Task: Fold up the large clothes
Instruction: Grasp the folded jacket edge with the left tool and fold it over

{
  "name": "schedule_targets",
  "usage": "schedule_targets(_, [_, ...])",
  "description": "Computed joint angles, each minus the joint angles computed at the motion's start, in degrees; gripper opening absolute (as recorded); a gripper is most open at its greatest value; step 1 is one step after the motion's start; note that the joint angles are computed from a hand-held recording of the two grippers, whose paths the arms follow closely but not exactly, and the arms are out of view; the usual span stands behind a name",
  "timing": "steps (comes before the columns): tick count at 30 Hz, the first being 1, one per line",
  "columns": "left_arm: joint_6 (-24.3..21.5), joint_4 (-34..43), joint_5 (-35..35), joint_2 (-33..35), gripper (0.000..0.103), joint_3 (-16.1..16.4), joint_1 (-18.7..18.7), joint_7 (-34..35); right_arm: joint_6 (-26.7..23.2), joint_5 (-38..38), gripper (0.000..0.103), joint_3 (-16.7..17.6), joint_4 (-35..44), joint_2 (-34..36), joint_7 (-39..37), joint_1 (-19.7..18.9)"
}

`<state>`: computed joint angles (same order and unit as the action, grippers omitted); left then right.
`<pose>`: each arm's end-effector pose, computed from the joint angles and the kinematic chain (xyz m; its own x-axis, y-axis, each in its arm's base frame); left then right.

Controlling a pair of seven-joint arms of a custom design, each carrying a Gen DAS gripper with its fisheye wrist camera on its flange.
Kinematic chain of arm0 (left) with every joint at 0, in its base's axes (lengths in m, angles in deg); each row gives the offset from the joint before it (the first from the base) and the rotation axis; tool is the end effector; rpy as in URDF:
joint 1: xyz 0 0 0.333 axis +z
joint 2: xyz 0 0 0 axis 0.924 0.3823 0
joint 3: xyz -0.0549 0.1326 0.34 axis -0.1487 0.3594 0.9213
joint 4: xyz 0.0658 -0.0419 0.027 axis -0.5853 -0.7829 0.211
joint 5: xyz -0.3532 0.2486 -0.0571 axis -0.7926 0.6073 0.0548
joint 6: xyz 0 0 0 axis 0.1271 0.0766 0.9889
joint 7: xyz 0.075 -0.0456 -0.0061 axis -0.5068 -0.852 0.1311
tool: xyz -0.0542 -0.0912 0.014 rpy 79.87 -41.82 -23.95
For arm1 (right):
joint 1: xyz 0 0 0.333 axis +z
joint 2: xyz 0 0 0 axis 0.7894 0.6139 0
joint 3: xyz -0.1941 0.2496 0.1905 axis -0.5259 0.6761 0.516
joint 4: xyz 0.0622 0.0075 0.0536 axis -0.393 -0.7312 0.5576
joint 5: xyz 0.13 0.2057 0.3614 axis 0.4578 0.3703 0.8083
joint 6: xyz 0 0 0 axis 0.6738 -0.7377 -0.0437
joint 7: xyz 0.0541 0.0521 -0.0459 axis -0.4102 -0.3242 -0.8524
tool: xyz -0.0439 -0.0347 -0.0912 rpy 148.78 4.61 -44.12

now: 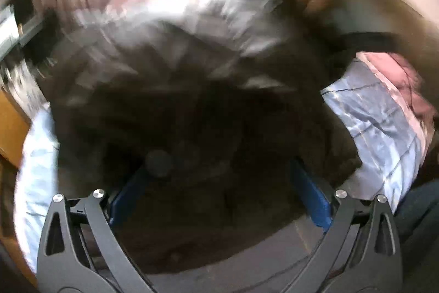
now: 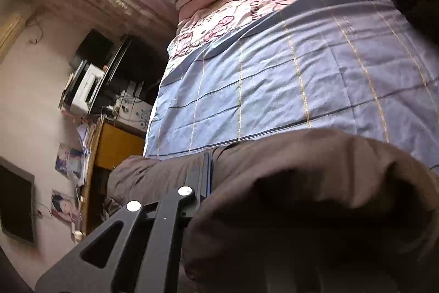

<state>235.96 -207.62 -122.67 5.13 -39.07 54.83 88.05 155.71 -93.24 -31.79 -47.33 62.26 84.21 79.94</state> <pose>0.4751 -0.1482 0.4940 -0.5953 -0.7984 0.0908 -0.6767 0.4372 -0.5924 0.5244 0.4049 0.5727 -0.2646 -0.7447 -0.6127 -0.7303 0.5697 -0.3770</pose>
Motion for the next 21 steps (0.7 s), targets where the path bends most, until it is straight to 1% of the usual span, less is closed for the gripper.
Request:
schedule_targets(1, [0.8, 2.0, 1.4, 3.8, 0.1, -1.1, 1.0, -3.6, -0.6, 0.4, 0.007, 0.2, 0.3, -0.2, -2.0, 0.0])
schedule_targets(3, [1.6, 5.5, 3.5, 8.8, 0.1, -2.3, 2.4, -9.9, -1.0, -0.4, 0.007, 0.4, 0.3, -0.6, -4.0, 0.1])
schedule_targets(4, [3.5, 7.8, 4.4, 11.9, 0.1, -2.8, 3.1, -14.4, -1.3, -1.4, 0.007, 0.3, 0.5, -0.6, -4.4, 0.2])
schedule_targets(7, [8.1, 11.3, 9.0, 16.5, 0.1, -3.7, 3.8, -22.1, -4.6, -8.0, 0.007, 0.3, 2.2, -0.3, -4.8, 1.0])
schedule_targets(8, [8.2, 11.7, 10.6, 16.7, 0.099, -3.8, 4.0, -23.7, -5.6, -10.4, 0.007, 0.2, 2.7, -0.1, -3.8, 1.3])
schedule_targets(9, [6.6, 11.9, 11.4, 16.1, 0.099, -3.7, 4.2, -24.9, -6.8, -12.0, 0.007, 0.2, 3.2, 0.1, -3.3, 1.5])
schedule_targets(10, [4.7, 11.9, 12.1, 15.2, 0.098, -3.6, 4.4, -25.8, -9.3, -14.1, 0.007, 0.2, 4.3, 0.6, -3.4, 1.8])
schedule_targets(11, [1.5, 11.2, 12.2, 13.0, 0.098, -3.3, 4.7, -26.9, -11.3, -15.5, 0.006, 0.2, 5.2, 1.1, -4.3, 2.0])
schedule_targets(12, [-0.8, 10.3, 10.8, 10.7, 0.098, -2.8, 4.7, -26.5, -12.5, -16.4, 0.006, 0.2, 5.6, 1.3, -5.1, 2.2])
schedule_targets(14, [-6.4, 8.2, 5.4, 5.1, 0.098, -0.7, 4.2, -22.5, -13.4, -18.9, 0.006, 0.0, 5.8, 1.5, -5.1, 2.6])
schedule_targets(15, [-8.4, 7.8, 3.3, 3.0, 0.098, 0.3, 3.9, -20.2, -12.7, -20.6, 0.006, -0.1, 5.1, 1.1, -3.9, 2.8])
schedule_targets(16, [-9.4, 7.8, 0.9, 1.2, 0.098, 1.6, 3.5, -17.2, -12.6, -24.3, 0.006, 0.0, 4.4, 0.5, -1.9, 3.5])
schedule_targets(17, [-7.4, 7.4, -2.1, -1.2, 0.099, 2.9, 3.3, -13.7, -13.9, -28.1, 0.006, 0.5, 4.3, 0.1, -0.8, 4.2])
schedule_targets(18, [-4.0, 7.0, -3.6, -2.7, 0.099, 3.3, 3.6, -12.0, -16.8, -32.0, 0.006, 1.3, 4.7, -0.1, -1.3, 5.4])
schedule_targets(19, [0.2, 6.8, -4.4, -3.8, 0.101, 3.5, 4.0, -11.0, -21.4, -36.8, 0.006, 2.9, 5.3, -0.1, -4.0, 7.3])
schedule_targets(20, [4.9, 7.2, -4.4, -4.4, 0.101, 2.9, 6.0, -10.8, -24.0, -39.3, 0.006, 3.9, 5.3, -0.2, -6.4, 8.6])
schedule_targets(21, [6.5, 7.9, -2.7, -4.1, 0.101, 3.6, 6.2, -11.8, -26.2, -40.7, 0.006, 4.9, 5.0, -0.3, -9.0, 9.9])
